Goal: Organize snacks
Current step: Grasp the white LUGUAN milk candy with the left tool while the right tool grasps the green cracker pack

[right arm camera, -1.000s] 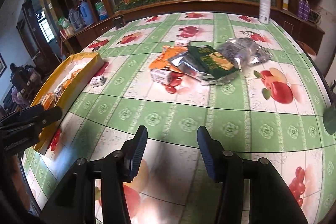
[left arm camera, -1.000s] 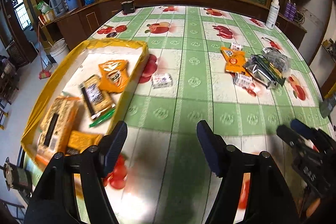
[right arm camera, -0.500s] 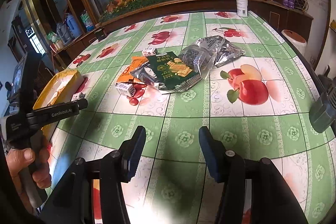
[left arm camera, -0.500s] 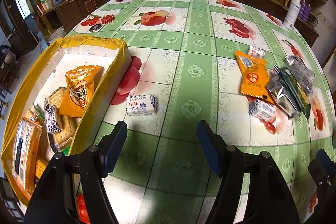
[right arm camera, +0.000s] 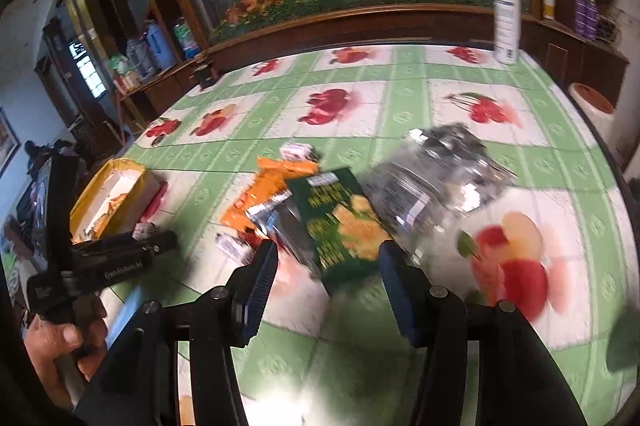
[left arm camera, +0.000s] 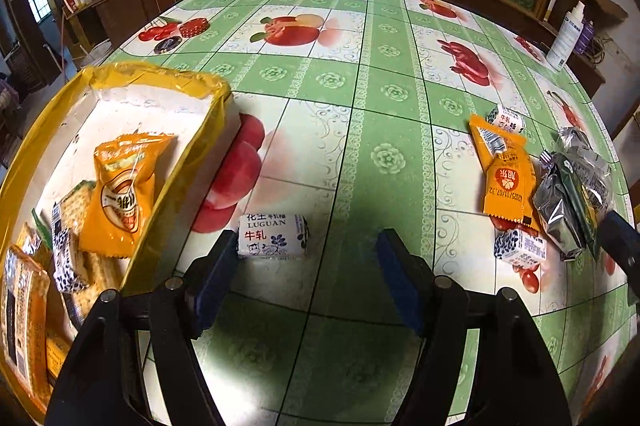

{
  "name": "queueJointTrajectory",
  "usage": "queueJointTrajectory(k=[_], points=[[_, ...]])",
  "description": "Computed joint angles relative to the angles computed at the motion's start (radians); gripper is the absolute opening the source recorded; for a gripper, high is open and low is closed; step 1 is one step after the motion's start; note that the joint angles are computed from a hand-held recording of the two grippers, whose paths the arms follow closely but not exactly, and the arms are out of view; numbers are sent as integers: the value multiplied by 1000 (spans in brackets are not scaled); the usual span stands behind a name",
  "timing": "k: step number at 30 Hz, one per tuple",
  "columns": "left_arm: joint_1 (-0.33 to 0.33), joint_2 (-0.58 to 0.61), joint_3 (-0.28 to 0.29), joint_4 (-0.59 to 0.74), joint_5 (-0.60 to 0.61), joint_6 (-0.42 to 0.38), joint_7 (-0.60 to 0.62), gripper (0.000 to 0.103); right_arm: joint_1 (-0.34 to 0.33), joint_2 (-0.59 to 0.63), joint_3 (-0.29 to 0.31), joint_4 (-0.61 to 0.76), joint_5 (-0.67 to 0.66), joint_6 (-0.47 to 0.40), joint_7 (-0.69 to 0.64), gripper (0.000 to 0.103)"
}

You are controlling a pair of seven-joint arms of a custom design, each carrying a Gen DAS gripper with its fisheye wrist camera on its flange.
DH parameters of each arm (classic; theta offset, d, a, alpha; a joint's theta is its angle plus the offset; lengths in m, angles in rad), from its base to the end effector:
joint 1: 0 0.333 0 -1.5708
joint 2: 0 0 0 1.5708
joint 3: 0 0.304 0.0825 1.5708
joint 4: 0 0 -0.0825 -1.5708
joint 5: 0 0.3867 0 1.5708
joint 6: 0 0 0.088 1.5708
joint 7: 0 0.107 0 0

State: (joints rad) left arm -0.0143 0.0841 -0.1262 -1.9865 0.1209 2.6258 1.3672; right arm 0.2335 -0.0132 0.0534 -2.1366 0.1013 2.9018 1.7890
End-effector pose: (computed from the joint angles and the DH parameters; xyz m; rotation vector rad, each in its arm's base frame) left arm 0.6114 -0.0876 0.4718 -1.8901 1.9314 -0.5687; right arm 0.5662 0.1608 0.4906 -1.6844 1.7177 -0.4347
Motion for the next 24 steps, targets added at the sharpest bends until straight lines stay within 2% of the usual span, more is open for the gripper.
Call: queueJointTrajectory(k=[5,7,8,10,11,12,13,14,15,17,20,24], points=[[4,16,-4,11,-15,25,34,71,1,126,-4,155,74,-79,-109,58],[6,20,-7,15,-29,28,52,71,15,159,-26,195,11,-106,-78,59],[6,22,-8,16,-36,33,60,71,11,162,-23,197,27,-107,-92,59],[9,25,-12,16,-56,45,89,70,-2,154,-13,190,96,-125,-129,51],[12,22,-16,10,-76,55,111,64,-10,144,-4,177,144,-128,-157,49],[13,17,-19,2,-91,64,133,55,-16,129,2,154,189,-117,-183,36],[13,12,-21,-3,-103,67,152,51,-14,112,1,132,204,-110,-187,22],[14,5,-24,-10,-122,67,174,42,-10,96,-2,109,203,-106,-176,14],[14,-2,-25,-17,-142,68,196,32,-11,80,1,89,233,-106,-194,10],[16,-18,-28,-35,-196,68,250,30,-11,56,8,55,315,-102,-253,10],[17,-54,-22,-76,-290,69,330,29,3,18,11,2,347,-84,-271,10],[16,-119,10,-142,-495,41,469,29,25,-49,13,-69,381,-46,-282,10]])
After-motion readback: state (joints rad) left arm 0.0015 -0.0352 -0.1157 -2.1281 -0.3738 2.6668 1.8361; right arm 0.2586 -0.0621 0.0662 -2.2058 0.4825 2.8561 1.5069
